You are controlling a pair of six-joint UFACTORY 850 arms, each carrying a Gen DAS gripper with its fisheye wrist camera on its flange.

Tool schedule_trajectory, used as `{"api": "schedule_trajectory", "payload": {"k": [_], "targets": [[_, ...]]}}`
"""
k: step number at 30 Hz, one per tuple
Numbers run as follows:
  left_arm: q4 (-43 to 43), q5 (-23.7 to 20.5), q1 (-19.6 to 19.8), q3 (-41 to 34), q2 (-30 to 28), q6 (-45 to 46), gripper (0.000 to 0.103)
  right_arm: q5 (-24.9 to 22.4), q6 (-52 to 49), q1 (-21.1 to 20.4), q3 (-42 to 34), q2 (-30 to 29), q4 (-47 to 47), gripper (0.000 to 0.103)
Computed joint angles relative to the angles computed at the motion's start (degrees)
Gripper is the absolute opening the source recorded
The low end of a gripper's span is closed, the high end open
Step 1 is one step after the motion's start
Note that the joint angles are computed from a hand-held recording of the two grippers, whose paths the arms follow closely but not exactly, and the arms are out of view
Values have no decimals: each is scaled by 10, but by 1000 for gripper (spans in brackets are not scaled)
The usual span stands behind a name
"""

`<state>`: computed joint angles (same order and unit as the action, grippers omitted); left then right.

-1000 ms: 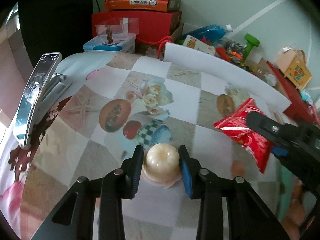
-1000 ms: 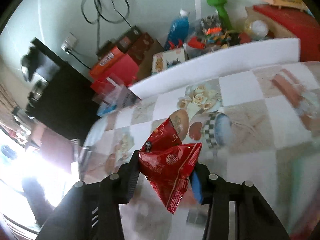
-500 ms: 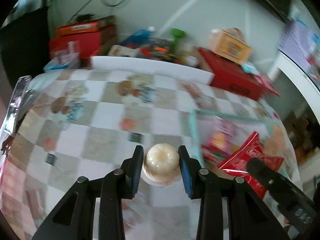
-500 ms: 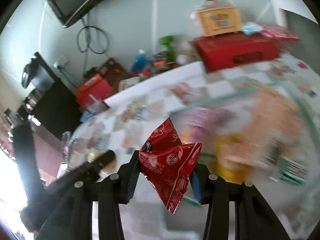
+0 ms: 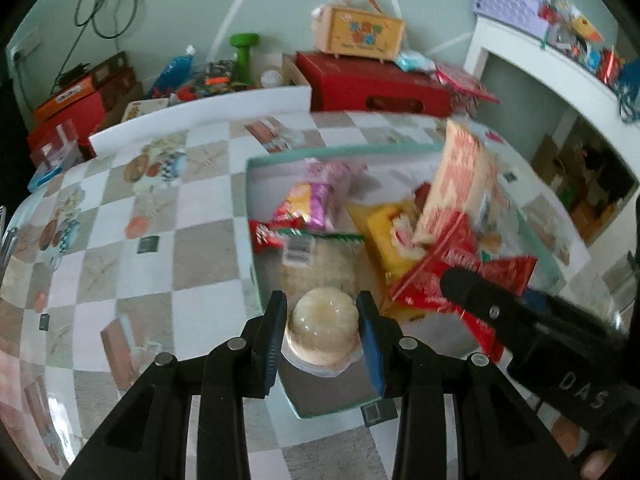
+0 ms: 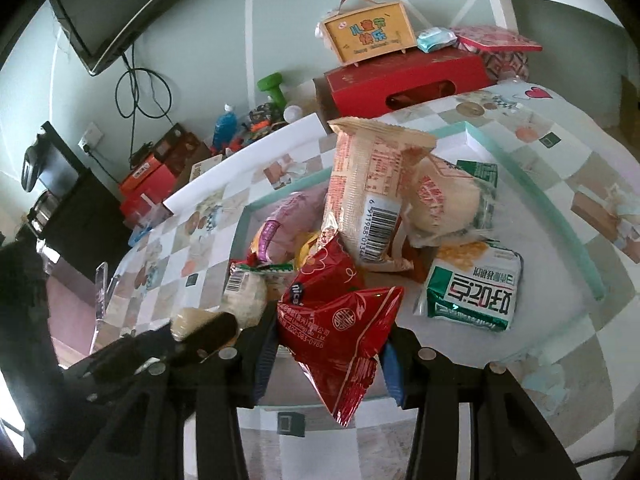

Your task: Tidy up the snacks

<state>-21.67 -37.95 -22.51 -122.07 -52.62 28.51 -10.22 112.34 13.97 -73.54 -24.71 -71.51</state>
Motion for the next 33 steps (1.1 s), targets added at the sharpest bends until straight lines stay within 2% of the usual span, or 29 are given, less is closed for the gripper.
{"api": "schedule_trajectory", "payload": {"k": [3, 5, 7, 9, 12, 13, 15, 17, 18, 23, 25, 26, 29, 33], "targets": [[-7, 7, 0, 17, 9, 13, 39, -23, 6, 5, 6, 3, -16, 57], [-1, 20, -1, 32, 20, 14, 54, -29, 13, 5, 9, 5, -24, 58], [4, 31, -1, 48, 31, 14, 58, -31, 27, 6, 16, 9, -37, 60], [2, 36, 1, 60, 39, 17, 58, -41, 22, 8, 17, 10, -32, 73], [25, 48, 4, 76, 51, -6, 65, -58, 5, 12, 18, 12, -19, 75], [39, 55, 4, 82, 56, -20, 69, -63, 2, 14, 19, 13, -16, 76], [84, 72, 5, 95, 65, -67, 73, -74, -8, 18, 20, 15, -6, 85], [125, 83, 8, 103, 69, -121, 84, -87, -16, 24, 22, 16, 2, 89], [136, 84, 10, 105, 69, -141, 86, -93, -26, 27, 22, 16, 11, 92], [220, 88, 19, 128, 75, -263, 96, -116, -66, 42, 18, 16, 42, 95], [244, 101, 23, 151, 86, -296, 97, -124, -78, 47, 16, 15, 51, 97], [252, 105, 24, 161, 90, -307, 97, -128, -82, 49, 15, 14, 55, 103], [288, 104, 26, 172, 94, -349, 102, -147, -104, 57, 8, 9, 71, 103], [300, 112, 30, 176, 96, -377, 103, -165, -134, 64, -2, 1, 93, 103]]}}
